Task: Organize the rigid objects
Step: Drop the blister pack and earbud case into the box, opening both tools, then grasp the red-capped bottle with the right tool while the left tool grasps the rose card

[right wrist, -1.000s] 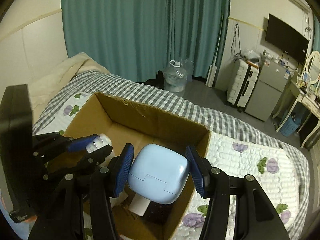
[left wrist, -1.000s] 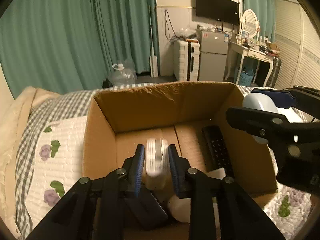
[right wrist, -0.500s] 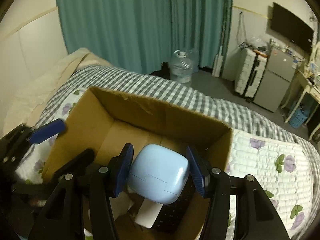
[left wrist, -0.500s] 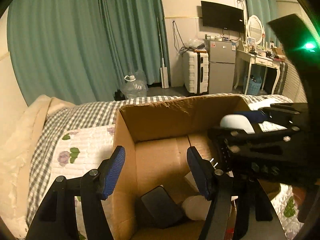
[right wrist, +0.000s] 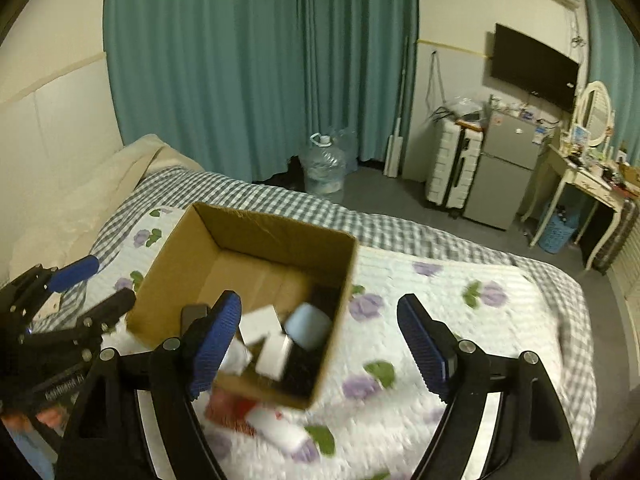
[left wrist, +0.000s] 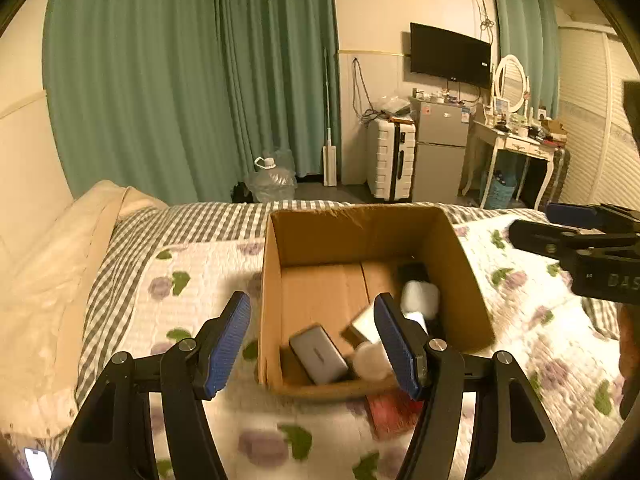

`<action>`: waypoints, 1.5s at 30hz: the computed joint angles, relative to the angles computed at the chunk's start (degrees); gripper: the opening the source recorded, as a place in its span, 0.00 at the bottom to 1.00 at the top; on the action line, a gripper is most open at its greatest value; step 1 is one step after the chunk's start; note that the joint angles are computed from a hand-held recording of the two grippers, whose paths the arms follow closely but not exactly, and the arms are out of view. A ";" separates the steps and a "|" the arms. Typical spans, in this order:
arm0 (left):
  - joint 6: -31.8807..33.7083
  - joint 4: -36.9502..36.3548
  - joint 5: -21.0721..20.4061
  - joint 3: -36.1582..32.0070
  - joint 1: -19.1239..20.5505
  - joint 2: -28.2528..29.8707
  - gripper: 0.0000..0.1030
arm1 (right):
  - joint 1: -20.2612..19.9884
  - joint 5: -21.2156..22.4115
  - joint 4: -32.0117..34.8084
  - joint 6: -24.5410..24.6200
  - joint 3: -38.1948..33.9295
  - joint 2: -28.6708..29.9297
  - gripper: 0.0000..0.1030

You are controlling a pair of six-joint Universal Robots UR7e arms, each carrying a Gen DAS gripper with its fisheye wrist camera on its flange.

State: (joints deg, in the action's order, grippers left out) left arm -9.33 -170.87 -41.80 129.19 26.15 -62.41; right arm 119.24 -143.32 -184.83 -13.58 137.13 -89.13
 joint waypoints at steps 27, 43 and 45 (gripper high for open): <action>-8.79 2.45 1.97 9.61 2.78 1.50 0.65 | -12.93 8.10 -3.37 -7.40 10.37 8.39 0.78; -11.57 6.76 1.86 9.13 2.87 1.42 0.65 | -14.32 8.66 -0.32 -5.14 9.73 11.86 0.41; -11.79 7.43 1.77 9.18 2.30 1.17 0.65 | -13.27 8.43 0.11 -2.91 10.63 10.05 0.39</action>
State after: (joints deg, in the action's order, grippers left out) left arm -21.11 -163.45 -40.03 138.38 28.44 -61.24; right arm 105.97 -134.89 -184.72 -16.49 147.76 -79.08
